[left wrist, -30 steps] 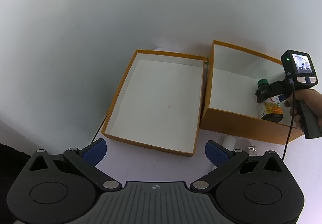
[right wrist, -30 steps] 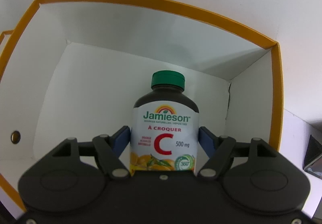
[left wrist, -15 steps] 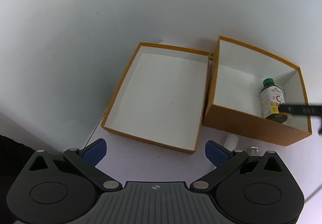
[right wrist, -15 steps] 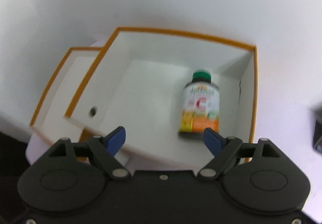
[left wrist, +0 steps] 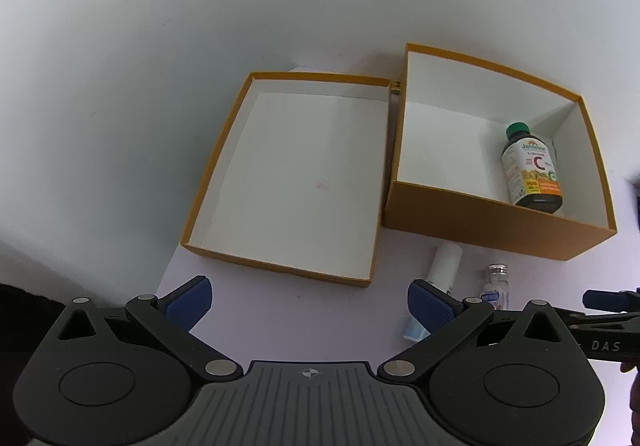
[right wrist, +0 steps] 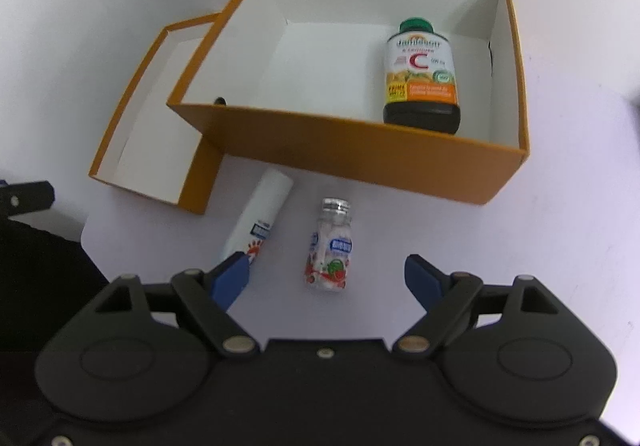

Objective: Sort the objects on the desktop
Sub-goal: 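Withdraw the right tool from the box toward the pill bottle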

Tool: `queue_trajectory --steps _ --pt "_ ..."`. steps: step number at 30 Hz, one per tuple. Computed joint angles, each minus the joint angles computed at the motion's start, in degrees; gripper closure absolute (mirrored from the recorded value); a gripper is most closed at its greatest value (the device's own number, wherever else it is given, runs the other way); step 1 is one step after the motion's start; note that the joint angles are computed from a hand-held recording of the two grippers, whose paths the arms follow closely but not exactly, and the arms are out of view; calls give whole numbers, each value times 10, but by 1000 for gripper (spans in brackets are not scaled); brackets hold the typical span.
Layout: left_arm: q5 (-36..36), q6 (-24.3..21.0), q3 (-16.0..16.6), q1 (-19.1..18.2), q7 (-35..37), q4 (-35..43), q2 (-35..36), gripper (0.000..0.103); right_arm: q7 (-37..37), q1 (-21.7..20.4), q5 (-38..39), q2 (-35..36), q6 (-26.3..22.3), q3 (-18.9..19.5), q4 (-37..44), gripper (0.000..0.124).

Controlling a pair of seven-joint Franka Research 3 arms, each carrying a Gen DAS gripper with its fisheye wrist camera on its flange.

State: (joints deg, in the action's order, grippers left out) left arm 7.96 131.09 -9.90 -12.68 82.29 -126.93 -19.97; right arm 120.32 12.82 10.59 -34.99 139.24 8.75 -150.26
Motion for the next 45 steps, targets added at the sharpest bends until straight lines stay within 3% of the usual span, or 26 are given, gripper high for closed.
queue_trajectory --steps 45 --pt "2 -3 -2 -2 8 11 6 0 -12 7 14 7 -17 -7 -19 40"
